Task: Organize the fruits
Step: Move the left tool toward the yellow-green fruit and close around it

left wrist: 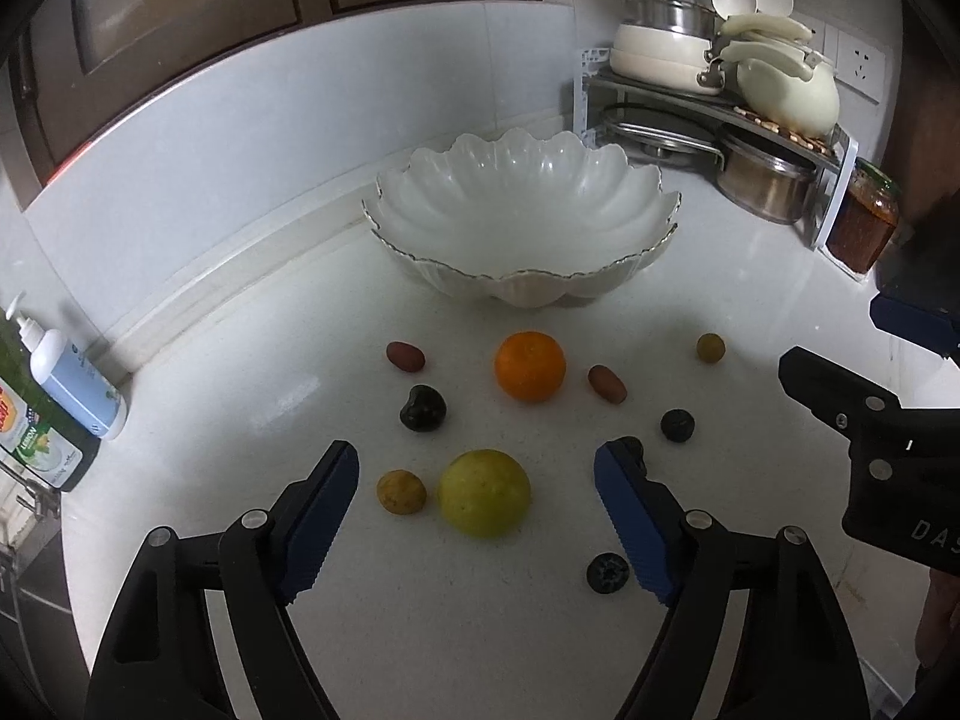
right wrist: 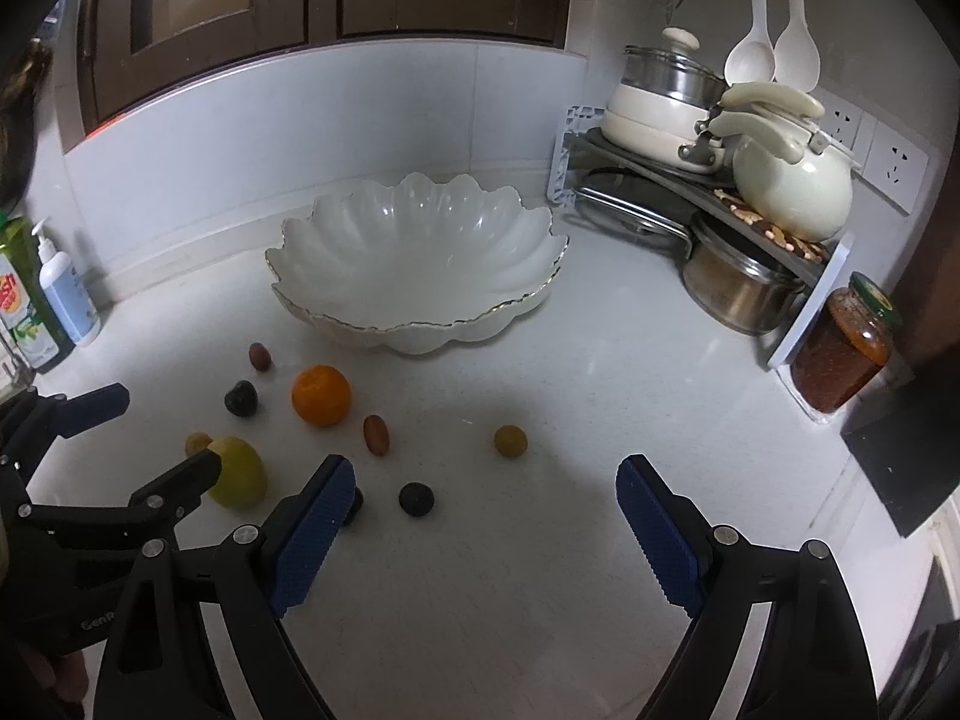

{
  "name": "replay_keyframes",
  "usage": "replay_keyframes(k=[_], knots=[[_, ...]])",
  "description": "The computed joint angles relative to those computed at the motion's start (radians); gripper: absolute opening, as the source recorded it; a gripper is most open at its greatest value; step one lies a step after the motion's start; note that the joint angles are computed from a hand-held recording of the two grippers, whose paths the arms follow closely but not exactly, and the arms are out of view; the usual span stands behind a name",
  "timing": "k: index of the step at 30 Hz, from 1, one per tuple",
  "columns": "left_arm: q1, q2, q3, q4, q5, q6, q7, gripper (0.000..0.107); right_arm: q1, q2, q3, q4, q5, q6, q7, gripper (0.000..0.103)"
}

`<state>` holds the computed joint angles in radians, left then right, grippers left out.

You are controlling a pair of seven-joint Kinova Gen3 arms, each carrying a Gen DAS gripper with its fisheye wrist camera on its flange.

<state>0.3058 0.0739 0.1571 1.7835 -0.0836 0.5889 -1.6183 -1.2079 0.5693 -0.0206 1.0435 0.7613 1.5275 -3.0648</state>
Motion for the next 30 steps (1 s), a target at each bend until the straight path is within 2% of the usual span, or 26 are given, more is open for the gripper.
replay_keyframes(k=[5, 14, 17, 24, 26, 30], knots=[[-0.01, 0.02, -0.001, 0.009, 0.024, -0.015, -0.035, 0.072, 0.016, 0.013, -0.003, 0.003, -0.009, -0.026, 0.016, 0.086], [-0.017, 0.066, -0.005, 0.005, 0.053, -0.012, -0.075, 0.067, 0.028, 0.038, 0.006, 0.002, -0.033, -0.059, 0.03, 0.086], [-0.017, 0.08, -0.005, 0.0, 0.06, -0.013, -0.093, 0.067, 0.035, 0.043, 0.007, 0.007, -0.044, -0.074, 0.032, 0.081], [-0.022, 0.109, -0.002, -0.022, 0.09, 0.0, -0.128, 0.067, 0.052, 0.04, 0.008, 0.038, -0.069, -0.114, 0.015, 0.079], [-0.024, 0.116, -0.002, -0.025, 0.096, 0.002, -0.137, 0.067, 0.06, 0.037, 0.005, 0.053, -0.076, -0.132, 0.009, 0.074], [-0.023, 0.128, -0.003, -0.03, 0.103, 0.01, -0.146, 0.064, 0.074, 0.033, 0.0, 0.074, -0.09, -0.16, 0.006, 0.07]])
